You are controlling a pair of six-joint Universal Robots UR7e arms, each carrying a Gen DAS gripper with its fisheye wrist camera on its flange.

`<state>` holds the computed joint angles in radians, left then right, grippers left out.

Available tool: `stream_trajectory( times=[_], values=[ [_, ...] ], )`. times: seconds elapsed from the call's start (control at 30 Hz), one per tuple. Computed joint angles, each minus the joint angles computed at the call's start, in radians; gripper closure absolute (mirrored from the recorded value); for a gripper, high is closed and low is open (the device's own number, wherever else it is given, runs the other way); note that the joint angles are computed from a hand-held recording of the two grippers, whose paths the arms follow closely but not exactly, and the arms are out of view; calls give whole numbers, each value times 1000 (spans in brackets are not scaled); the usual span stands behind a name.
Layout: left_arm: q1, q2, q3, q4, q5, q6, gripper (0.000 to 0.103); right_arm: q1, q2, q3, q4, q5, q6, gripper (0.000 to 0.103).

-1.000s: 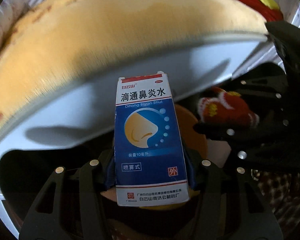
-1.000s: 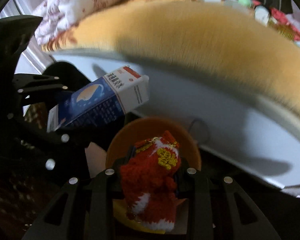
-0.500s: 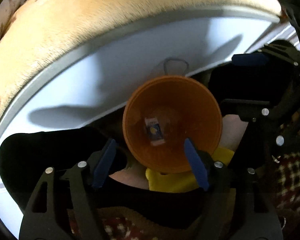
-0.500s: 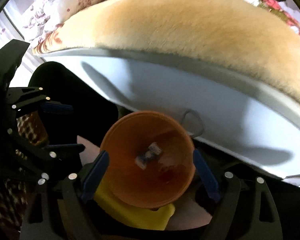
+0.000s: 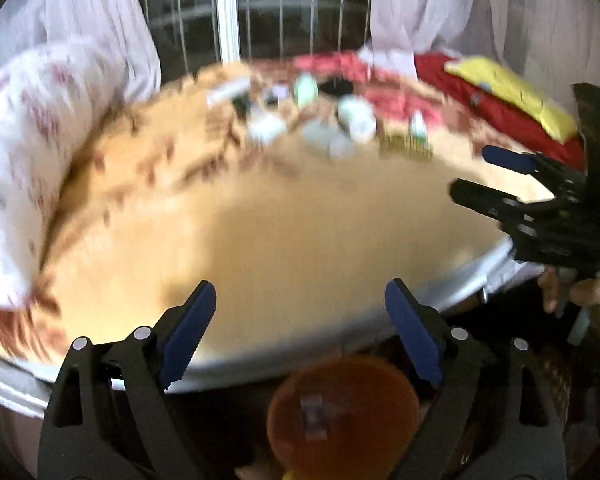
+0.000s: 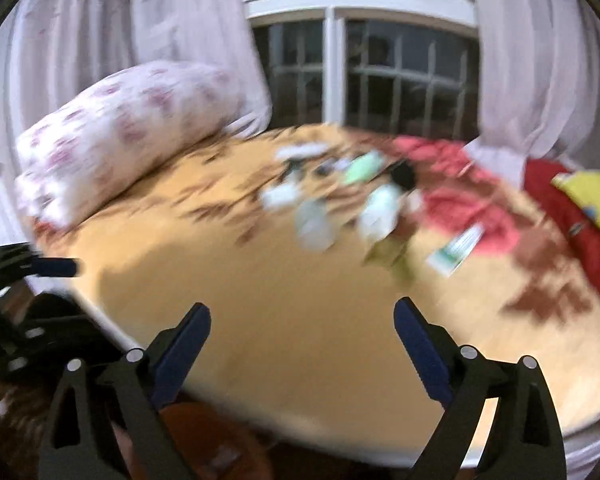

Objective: Collect trash
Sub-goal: 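Carry both items down to the orange bin and open both grippers, then grasp the olive-green plastic hair clip with the right gripper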

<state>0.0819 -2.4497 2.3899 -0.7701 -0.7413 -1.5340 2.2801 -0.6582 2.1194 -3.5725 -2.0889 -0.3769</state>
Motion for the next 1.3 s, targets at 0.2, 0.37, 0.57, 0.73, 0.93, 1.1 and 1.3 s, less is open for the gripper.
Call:
stream_trajectory(
  times=[0.2,0.37,0.57,0.73,0.93,1.1,1.3],
  values=[
    [203,119,8,-366,179,291,18,-74,90,-205,91,-107,-74,12],
    [259,143,23,-498,188,409,18,-104,171,-345,238,-190,-77,12],
    [343,163,47,-639,191,518,18,-133,212,-446,459,-258,31,39],
    [437,206,65,-825,192,637,18,-142,204,-441,481,-218,33,51],
    [560,344,71,-1167,174,806,18,-123,168,-362,304,-165,-22,51],
    [656,548,33,-1459,176,907,18,-110,125,-291,199,-135,-26,51],
    [759,793,-52,-1633,190,959,18,-106,74,-211,100,-115,-35,51]
  ],
)
